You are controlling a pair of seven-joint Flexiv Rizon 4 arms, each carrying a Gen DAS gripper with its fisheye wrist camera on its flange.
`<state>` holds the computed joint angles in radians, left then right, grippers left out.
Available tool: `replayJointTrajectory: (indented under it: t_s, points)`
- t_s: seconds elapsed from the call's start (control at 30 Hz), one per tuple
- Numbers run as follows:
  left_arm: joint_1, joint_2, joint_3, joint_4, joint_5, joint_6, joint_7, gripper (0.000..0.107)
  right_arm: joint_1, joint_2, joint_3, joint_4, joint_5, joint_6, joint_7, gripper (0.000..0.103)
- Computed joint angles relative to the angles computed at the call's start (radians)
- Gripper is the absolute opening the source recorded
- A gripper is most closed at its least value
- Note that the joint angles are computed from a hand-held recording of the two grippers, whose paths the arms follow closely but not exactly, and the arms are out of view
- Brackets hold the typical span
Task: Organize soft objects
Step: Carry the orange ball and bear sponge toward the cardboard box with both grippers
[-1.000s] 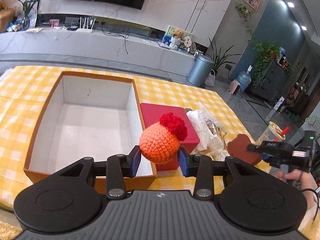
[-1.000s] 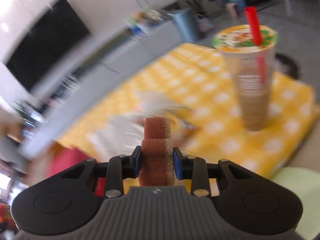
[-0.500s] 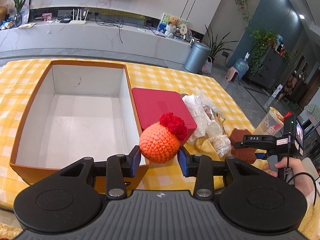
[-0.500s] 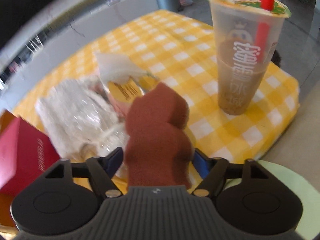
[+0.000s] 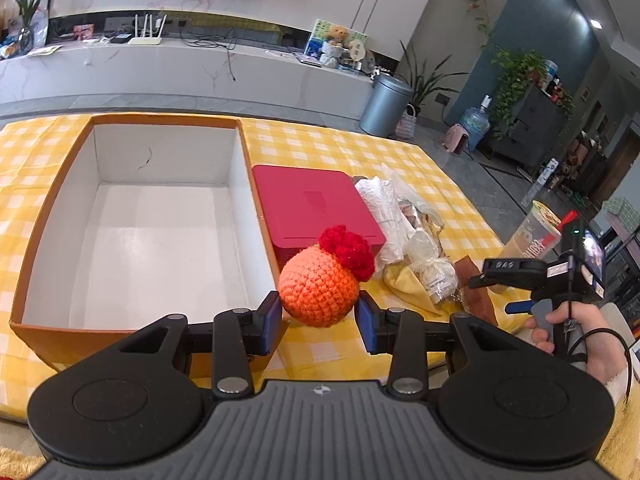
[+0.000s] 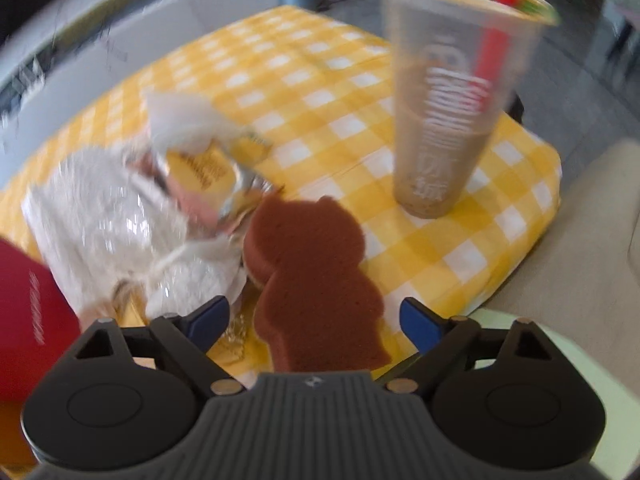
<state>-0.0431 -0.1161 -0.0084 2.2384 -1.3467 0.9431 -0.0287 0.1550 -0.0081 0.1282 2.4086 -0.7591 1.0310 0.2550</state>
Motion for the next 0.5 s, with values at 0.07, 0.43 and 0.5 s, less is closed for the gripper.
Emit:
replayJointTrajectory:
  t_s: [0.07, 0.43, 0.5]
  points:
    - [0.001, 0.003, 0.001, 0.002, 0.001, -0.008, 0.008, 0.045, -0.019, 0.03, -0.005, 0.036, -0.045, 0.022, 0.102, 0.085]
    - [0.004, -0.006, 0.001, -0.004, 0.012, -0.008, -0.006, 0.045, -0.003, -0.035, -0.01, -0.011, 0.083, 0.047, -0.058, 0.085]
    - [0.005, -0.007, 0.001, -0.004, 0.01, -0.008, -0.008, 0.045, 0.0, -0.036, -0.012, -0.012, 0.093, 0.04, -0.057, 0.084]
